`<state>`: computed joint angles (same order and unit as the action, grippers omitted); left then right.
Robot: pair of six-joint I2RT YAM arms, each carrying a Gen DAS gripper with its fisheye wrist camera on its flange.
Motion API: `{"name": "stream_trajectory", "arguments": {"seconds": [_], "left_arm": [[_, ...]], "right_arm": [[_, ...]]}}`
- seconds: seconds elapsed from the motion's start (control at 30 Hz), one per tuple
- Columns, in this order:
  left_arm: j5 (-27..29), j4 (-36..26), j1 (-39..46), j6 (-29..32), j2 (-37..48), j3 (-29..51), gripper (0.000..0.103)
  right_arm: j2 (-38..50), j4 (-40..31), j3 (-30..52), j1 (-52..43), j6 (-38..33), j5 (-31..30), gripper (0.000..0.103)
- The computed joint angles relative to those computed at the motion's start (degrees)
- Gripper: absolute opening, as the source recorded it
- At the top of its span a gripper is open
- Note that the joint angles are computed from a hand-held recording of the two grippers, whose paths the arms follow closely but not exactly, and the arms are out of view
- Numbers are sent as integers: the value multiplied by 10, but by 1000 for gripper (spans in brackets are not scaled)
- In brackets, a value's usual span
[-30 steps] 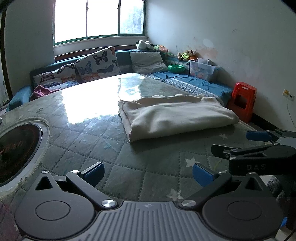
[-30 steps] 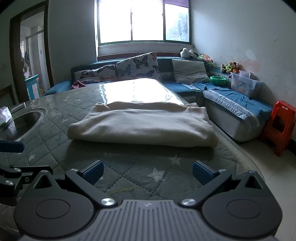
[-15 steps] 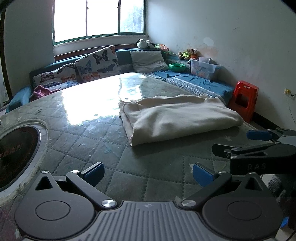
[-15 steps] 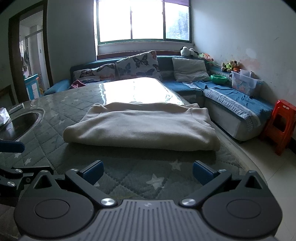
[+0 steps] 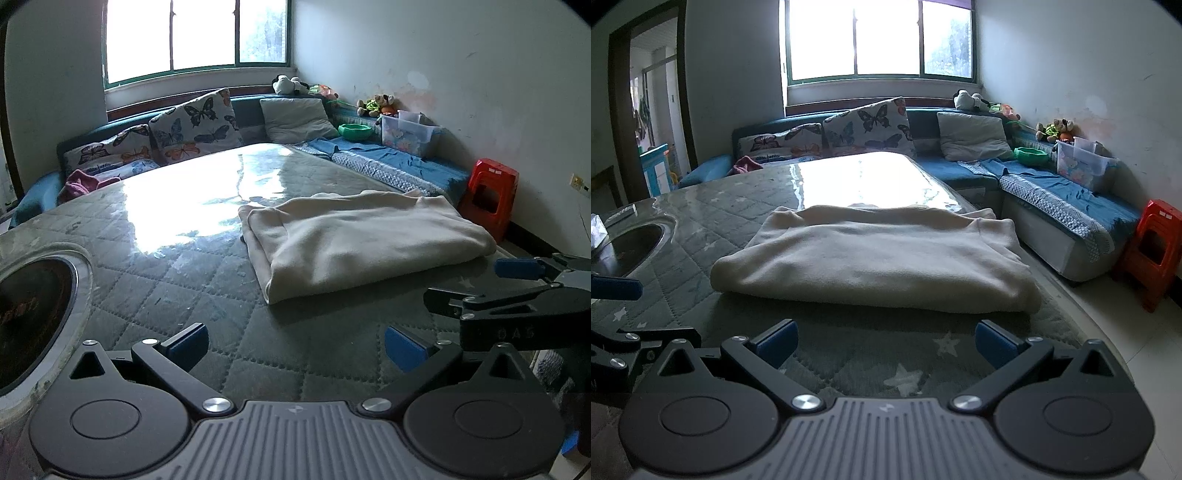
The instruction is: Fold clothes
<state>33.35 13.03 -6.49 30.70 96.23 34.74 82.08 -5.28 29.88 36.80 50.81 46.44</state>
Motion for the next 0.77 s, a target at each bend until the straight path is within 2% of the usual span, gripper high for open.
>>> {"name": "stream_trajectory", "arguments": {"seconds": [0.77], "left_arm": [[-17,21,-14,-35,37,38,103]], "right_arm": [[19,45,9,-38,-50,-26,103]]}}
